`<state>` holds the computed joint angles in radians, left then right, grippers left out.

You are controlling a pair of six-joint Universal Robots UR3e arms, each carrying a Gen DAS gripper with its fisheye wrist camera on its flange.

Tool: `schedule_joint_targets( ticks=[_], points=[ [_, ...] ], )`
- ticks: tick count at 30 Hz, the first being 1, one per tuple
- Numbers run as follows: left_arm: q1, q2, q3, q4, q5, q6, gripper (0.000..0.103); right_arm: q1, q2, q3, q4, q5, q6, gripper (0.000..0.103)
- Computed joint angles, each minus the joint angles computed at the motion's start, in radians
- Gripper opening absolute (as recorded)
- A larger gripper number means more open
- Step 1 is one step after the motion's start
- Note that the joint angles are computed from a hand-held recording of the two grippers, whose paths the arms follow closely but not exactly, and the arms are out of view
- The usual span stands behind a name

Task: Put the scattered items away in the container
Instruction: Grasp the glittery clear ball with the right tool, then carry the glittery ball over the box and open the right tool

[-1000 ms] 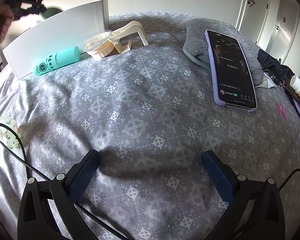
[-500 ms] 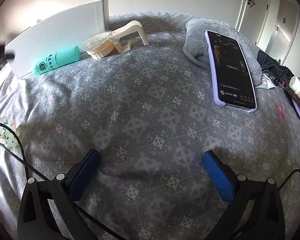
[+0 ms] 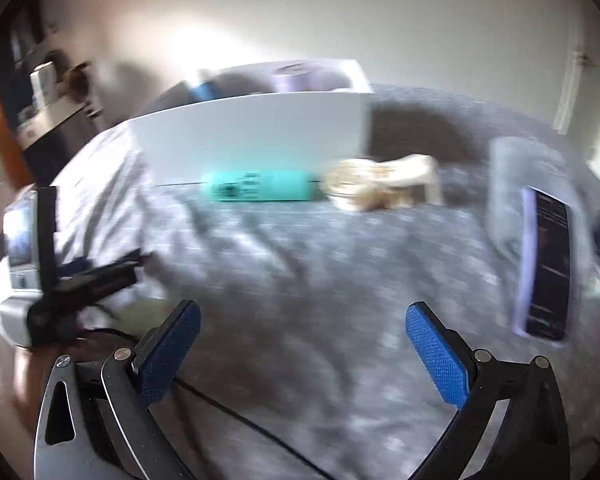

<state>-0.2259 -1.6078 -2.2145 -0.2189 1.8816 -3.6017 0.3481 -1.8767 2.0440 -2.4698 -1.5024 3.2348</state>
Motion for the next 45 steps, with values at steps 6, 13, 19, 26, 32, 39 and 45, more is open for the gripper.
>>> schedule_joint_targets(
  ticks=[6,13,19,26,32,39,45],
  points=[
    [0.018,0.011,-0.027,0.036,-0.027,0.000,0.102,0.145,0.235,-0.168,0.043,0.097,-0.022,0.093],
    [0.019,0.010,-0.033,0.044,-0.031,-0.001,0.102,0.192,0.390,-0.235,0.068,0.098,-0.003,0.054],
    [0.002,-0.025,0.004,0.022,0.002,-0.001,0.102,0.157,0.310,-0.248,0.021,0.023,0.009,0.044],
    [-0.012,-0.033,0.014,0.016,0.014,-0.010,0.103,0.107,0.460,-0.624,0.002,-0.195,-0.006,0.044],
    [-0.012,-0.035,0.015,0.016,0.014,-0.010,0.103,0.064,0.746,-1.122,0.173,-0.257,0.017,0.044],
    [-0.017,-0.041,0.024,0.012,0.020,-0.012,0.103,0.046,0.999,-1.461,0.401,-0.270,0.035,0.044],
    [-0.017,-0.046,0.030,0.009,0.022,-0.012,0.103,0.067,0.890,-1.225,0.300,-0.265,0.030,0.068]
  ],
)
